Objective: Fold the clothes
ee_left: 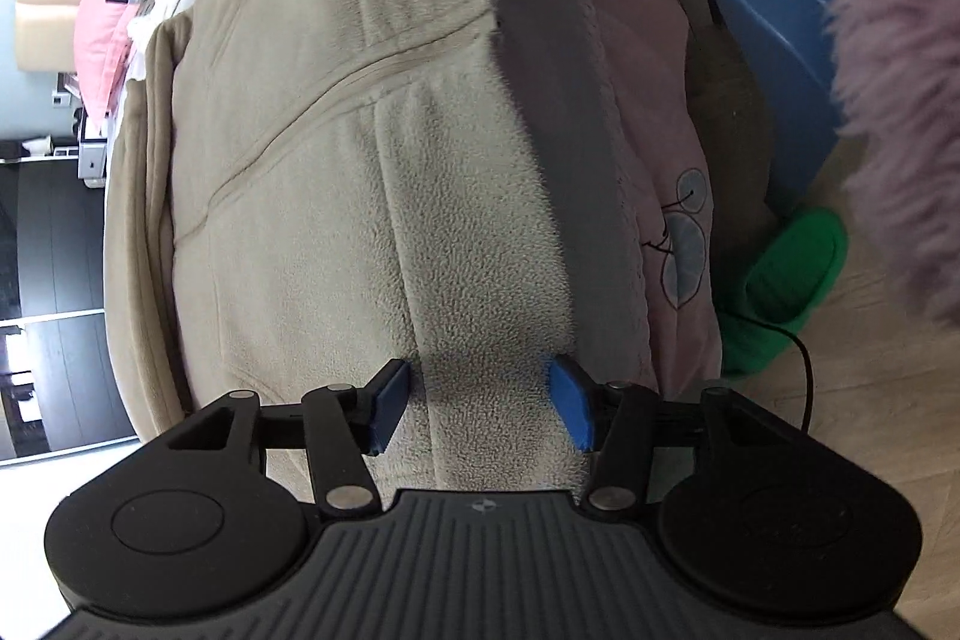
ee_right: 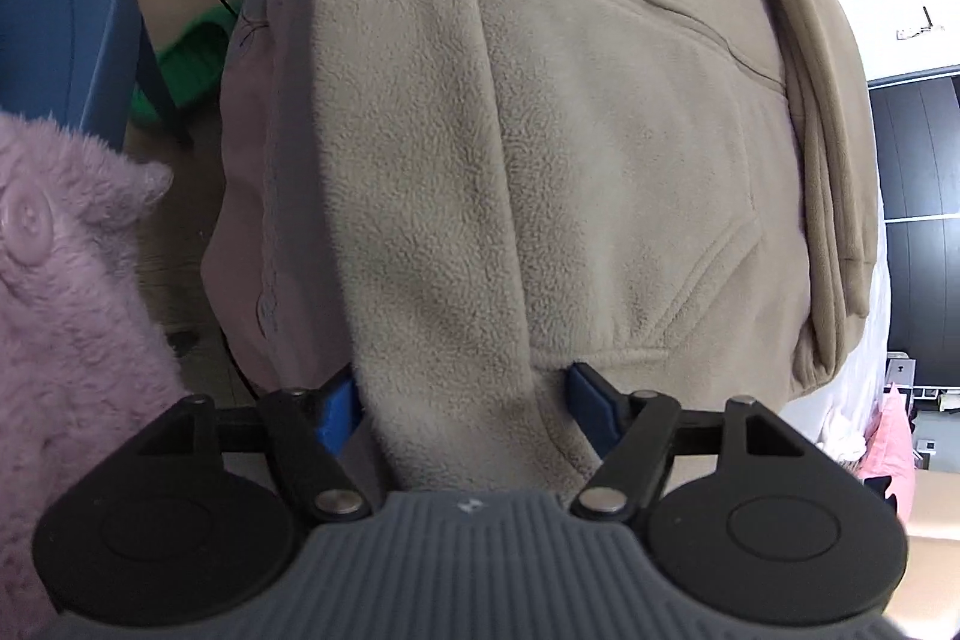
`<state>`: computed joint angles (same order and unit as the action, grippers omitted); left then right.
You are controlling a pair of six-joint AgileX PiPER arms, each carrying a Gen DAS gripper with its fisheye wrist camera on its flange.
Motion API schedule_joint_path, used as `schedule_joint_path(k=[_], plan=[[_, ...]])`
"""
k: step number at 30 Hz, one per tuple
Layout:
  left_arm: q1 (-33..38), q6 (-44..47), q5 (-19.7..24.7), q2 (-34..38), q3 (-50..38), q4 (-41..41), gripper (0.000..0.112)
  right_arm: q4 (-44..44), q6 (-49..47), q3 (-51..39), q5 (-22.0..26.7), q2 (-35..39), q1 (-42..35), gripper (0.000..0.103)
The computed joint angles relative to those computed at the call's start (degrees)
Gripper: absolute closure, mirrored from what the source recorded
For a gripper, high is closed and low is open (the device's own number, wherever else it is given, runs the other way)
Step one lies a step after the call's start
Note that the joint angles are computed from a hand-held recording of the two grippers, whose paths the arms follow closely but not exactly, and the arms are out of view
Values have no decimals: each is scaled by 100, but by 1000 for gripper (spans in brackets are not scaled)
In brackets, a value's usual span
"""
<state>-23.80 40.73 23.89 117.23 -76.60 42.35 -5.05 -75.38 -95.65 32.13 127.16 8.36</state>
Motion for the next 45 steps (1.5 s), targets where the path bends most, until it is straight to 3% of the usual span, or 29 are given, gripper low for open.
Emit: schedule_joint_path(k=[5,9,12,14,16,18,19,22,31,32,36,41,45], plan=[[-16,-254,370,-20,-151,-73,52,348,11,-502,536,66,-62,47],[12,-332,651,12,-316,0,50,549,-71,-745,613,101,-128,57],[40,-312,984,46,-562,-144,58,668,-245,-693,441,23,-149,62],[91,-253,1165,80,-763,-351,69,769,-345,-757,423,27,-159,65],[129,-192,1483,175,-1080,-575,91,878,-411,-836,390,45,-181,71],[188,8,1751,234,-1384,-918,94,990,-482,-770,220,18,-163,73],[216,80,1862,257,-1521,-1052,100,1077,-513,-845,227,27,-180,75],[320,134,2198,352,-2001,-1493,103,1333,-426,-1250,377,127,-234,79],[663,524,3225,657,-3385,-2734,91,1301,741,-3719,1373,1198,-217,81],[699,584,3328,665,-3486,-2895,89,1277,758,-3745,1412,1206,-214,81],[749,877,3320,383,-3220,-3394,64,1210,755,-4090,1664,1300,-274,81],[694,1193,3666,253,-3151,-3843,64,1268,683,-4041,1794,1183,-402,81],[556,1286,3705,230,-2998,-3832,64,1302,655,-3643,1538,1041,-426,81]])
